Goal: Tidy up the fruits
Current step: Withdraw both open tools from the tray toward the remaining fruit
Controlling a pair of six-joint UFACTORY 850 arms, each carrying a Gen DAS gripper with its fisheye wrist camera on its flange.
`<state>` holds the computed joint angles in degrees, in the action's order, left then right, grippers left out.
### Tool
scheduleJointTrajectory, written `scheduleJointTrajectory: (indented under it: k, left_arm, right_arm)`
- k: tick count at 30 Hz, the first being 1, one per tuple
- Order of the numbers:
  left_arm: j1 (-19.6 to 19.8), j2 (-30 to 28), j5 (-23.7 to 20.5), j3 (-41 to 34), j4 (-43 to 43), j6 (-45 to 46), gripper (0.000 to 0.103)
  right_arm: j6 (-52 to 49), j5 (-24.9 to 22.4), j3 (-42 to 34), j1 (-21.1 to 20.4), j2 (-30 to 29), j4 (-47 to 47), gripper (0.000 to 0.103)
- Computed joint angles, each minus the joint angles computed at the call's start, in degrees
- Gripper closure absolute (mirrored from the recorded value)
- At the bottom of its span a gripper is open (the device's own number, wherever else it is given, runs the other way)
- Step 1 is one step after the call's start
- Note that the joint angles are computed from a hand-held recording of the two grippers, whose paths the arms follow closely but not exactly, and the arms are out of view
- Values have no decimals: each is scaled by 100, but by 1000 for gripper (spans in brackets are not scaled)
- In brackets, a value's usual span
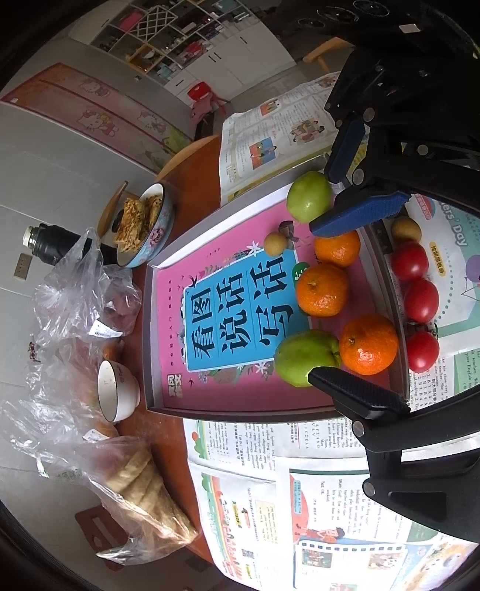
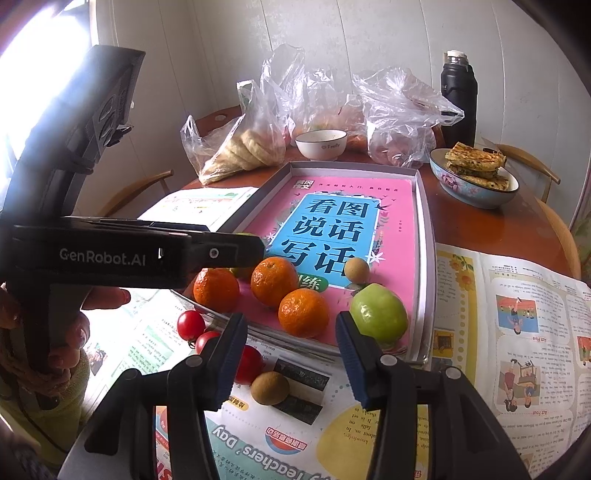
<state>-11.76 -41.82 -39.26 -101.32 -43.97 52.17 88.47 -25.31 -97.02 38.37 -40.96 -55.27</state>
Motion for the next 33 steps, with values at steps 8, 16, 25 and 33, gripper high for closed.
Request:
scheduleJointTrajectory:
  k: [8, 16, 25, 33]
  left_arm:
    - [107, 185, 33, 250, -225, 153, 29]
    - [204, 348, 79, 459, -366, 293, 28]
    - [258, 478, 95, 635, -420, 384, 28]
    - [294, 597, 146, 806, -465, 477, 28]
  right_arm:
    - [235, -23, 76, 60, 66, -233, 52]
    - [292, -46, 90, 109, 97, -333, 52]
    - [268, -83, 68, 166, 100, -360, 52]
    - [248, -81, 80, 197, 111, -355, 52]
